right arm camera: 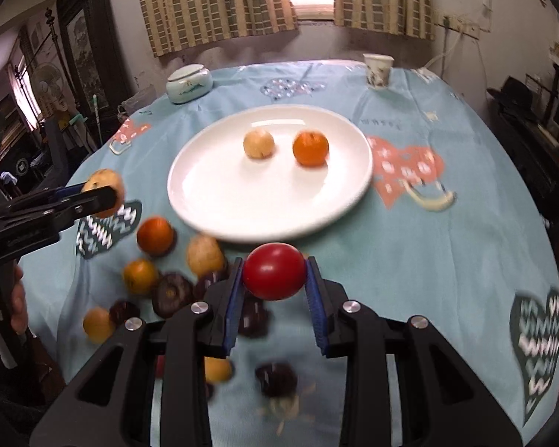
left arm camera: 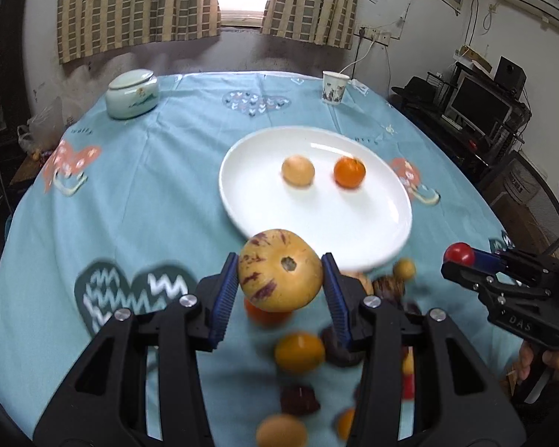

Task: Organize fruits
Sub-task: 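Carry both fruits onto the white plate and open both tools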

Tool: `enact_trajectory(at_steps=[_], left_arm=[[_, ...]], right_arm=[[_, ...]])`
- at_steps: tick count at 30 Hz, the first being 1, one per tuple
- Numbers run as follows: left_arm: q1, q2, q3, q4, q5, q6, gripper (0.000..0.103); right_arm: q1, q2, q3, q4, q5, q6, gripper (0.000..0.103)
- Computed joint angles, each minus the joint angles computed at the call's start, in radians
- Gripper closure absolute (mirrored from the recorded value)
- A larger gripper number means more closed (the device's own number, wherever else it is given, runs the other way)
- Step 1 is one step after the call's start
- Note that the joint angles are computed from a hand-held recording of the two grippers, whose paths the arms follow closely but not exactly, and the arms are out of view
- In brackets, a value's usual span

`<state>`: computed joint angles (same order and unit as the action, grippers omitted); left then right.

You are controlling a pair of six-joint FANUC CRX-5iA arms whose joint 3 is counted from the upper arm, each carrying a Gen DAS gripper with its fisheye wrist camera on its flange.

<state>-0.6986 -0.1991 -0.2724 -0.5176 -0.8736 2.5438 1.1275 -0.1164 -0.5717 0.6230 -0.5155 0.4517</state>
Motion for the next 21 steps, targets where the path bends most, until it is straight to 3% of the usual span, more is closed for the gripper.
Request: enact_trajectory(at_steps=[4, 9, 12, 21], left_arm=[[0.142, 0.105, 0.081, 0.12, 0.052, -0.181, 0.058], [0.244, 0.266, 0.199, 0.216, 0.047, -0.3, 0.057], [0.282, 0.319, 0.223, 0.271, 0.051, -0.342, 0.057], [0.317, 0.362, 0.224, 0.318, 0.077, -0.369, 0.057]], right_arm=[[-0.068, 0.141, 0.22, -0.214, -0.005, 0.293, 0.071], [-0.126, 0.337, 0.463, -0.358, -0.087, 0.493, 0.071], [-0.142, 0.415, 0.537, -0.337, -0.102, 0.506, 0.071], [-0.167, 0.492, 0.623, -0.362, -0.119, 0.562, 0.07]])
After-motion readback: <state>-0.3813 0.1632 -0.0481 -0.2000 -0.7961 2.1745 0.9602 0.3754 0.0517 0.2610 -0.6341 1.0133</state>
